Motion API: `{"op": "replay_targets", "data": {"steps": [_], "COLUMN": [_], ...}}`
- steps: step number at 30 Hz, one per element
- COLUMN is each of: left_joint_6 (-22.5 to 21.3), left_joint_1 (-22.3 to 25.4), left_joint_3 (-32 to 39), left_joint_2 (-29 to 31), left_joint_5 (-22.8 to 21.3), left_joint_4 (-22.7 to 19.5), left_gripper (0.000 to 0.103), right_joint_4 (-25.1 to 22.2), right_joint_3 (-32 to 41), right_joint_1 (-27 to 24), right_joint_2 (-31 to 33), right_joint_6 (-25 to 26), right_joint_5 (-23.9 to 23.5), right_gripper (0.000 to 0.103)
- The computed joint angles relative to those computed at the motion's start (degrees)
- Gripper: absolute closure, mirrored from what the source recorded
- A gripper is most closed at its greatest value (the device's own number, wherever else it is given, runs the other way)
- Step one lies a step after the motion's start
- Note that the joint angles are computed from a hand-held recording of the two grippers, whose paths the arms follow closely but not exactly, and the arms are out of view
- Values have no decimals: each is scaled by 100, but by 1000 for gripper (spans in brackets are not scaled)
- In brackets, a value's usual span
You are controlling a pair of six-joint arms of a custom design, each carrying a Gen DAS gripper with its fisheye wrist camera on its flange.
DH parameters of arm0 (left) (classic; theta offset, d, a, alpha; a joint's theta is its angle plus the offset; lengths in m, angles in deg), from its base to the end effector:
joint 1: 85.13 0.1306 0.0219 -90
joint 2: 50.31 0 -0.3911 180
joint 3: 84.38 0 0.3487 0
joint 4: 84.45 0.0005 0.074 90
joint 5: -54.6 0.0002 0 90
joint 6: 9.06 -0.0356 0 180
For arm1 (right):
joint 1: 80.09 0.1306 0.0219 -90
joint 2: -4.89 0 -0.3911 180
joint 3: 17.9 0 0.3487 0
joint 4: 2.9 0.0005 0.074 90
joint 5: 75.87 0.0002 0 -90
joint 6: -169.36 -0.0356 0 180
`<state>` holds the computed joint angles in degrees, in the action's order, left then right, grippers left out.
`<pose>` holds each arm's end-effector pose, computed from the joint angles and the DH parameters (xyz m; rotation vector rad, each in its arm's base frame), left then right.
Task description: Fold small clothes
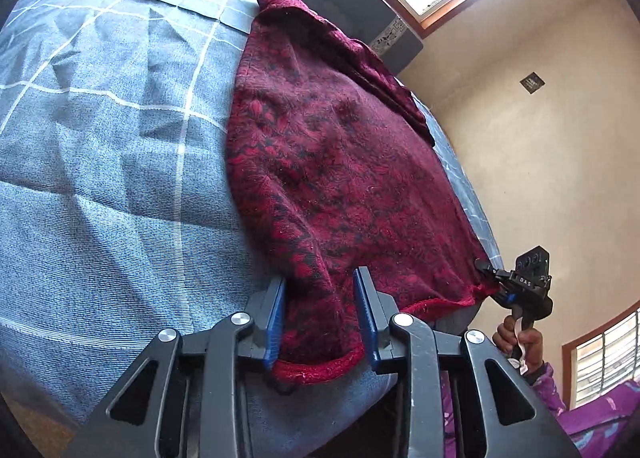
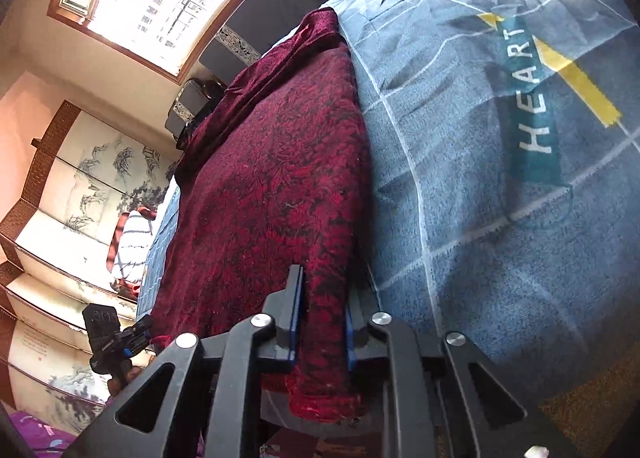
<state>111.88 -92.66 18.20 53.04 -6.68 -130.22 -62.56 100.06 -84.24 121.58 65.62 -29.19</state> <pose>0.5262 -0.0873 0.4299 -0.2506 2.4339 -0.9080 0.5985 -0.0194 0.4026 0.1098 2.4831 1.0359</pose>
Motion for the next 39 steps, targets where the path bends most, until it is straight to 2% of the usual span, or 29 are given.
{"op": "replay_targets", "data": {"steps": [3,5,8,9,10,12,13,14,15,16,17,20,25,28,31,35,39], "left_joint_6": [-38,-15,219,240,225,91,-31,-145,-198,-269,-255,130,295,179,128,248,335], "left_joint_1": [32,48,98,97,77,1,-63,-129,-195,-250,-290,-281,-248,-303,-312,-222,-81], "left_joint_3": [79,82,80,157,271,505,614,678,693,813,852,567,218,104,-122,-582,-590], "left_joint_2": [46,73,139,194,270,391,435,458,455,530,589,396,-56,-314,-478,-751,-874], "left_joint_5": [95,127,341,386,413,348,169,-22,-264,-434,-553,-688,-781,-901,-787,-357,-22], "left_joint_4": [-122,-48,183,187,150,-8,-122,-180,-216,-445,-589,-241,299,355,409,655,735], "left_gripper": [70,68,56,49,41,31,31,32,47,97,94,94,94,94,94,94,94], "right_joint_4": [8,-66,-73,-170,-170,-209,-211,-204,-193,-190,-112,116,793,1040,1217,1190,714], "right_joint_3": [-32,-24,-3,55,51,85,95,98,97,96,57,-110,-443,-615,-903,-1256,-1110], "right_joint_1": [5,23,52,63,69,94,107,110,116,124,130,159,16,-33,-64,-138,-186], "right_joint_2": [-11,-4,5,42,45,56,55,56,58,59,37,-85,-329,-519,-779,-1106,-1228], "right_joint_6": [61,199,249,291,285,322,344,353,334,314,278,187,-440,-634,-747,-837,-560], "right_joint_5": [-69,-125,-179,-191,-237,-224,-180,-156,-66,39,71,220,-438,-779,-997,-1216,-1277], "right_gripper": [88,86,84,83,82,80,80,82,86,92,93,93,93,93,93,93,93]}}
